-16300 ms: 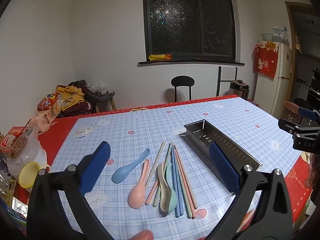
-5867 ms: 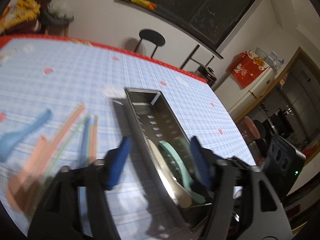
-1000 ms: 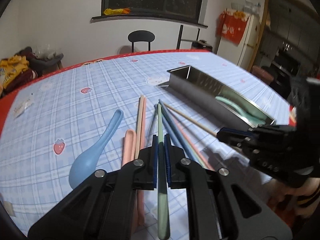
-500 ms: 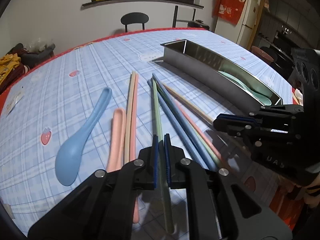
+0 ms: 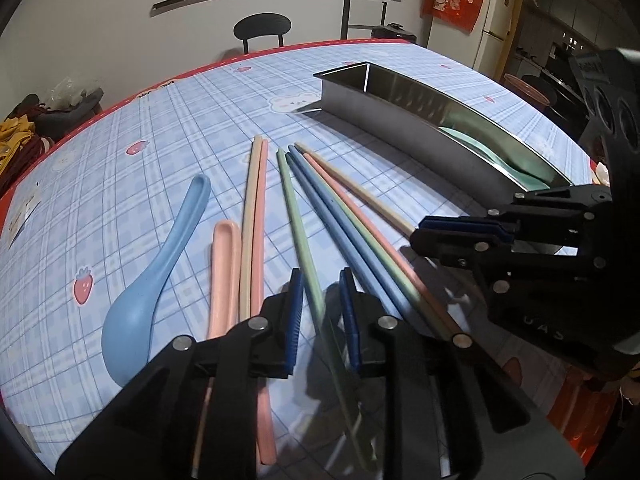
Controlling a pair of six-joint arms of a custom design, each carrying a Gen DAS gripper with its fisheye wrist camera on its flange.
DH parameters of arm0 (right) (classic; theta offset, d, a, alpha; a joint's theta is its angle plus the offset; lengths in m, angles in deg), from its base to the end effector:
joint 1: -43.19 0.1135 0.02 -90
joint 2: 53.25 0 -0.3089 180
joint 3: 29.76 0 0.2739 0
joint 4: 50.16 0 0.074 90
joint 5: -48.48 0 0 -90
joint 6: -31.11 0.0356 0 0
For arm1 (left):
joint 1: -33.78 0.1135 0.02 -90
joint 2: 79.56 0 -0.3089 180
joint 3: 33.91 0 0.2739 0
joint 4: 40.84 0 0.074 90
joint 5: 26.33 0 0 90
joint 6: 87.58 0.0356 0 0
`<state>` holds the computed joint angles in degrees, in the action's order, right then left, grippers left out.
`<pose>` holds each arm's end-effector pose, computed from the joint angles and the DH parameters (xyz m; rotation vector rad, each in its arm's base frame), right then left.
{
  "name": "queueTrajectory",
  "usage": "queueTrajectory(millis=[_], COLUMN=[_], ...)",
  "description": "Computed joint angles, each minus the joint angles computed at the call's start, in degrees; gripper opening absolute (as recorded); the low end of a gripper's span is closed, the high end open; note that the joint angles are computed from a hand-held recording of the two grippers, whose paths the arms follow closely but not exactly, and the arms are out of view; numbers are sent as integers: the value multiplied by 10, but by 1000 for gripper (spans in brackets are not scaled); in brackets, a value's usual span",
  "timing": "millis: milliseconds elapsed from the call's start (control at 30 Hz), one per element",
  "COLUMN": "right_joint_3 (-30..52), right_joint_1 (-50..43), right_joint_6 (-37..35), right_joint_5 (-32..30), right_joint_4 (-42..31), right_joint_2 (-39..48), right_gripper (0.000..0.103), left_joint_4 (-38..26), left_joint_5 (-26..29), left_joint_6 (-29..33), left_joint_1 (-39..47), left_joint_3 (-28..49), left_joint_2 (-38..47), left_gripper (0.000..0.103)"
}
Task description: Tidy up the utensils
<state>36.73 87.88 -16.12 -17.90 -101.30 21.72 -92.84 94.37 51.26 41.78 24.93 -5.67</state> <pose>0.1982 0.1760 0.2795 0.0992 2.4826 0.0908 0.2398 0.0153 0.2428 1.0102 2.3112 -0.3647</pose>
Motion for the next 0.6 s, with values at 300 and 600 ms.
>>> queueTrajectory(millis=[300,600], right_joint_3=[17,20], right_joint_1=[-12,4], right_joint_6=[-31,-26], right_joint_5=[11,34], right_joint_4=[6,-4], right_joint_2=[26,31], right_gripper=[13,8], left_joint_4=[57,54], left_joint_5=[-43,-35], left_joint_6=[-18,-10], left_joint_1=[-28,-26], left_joint_3=[-39,-42], left_joint_2=[-41,-45], left_gripper=[24,13])
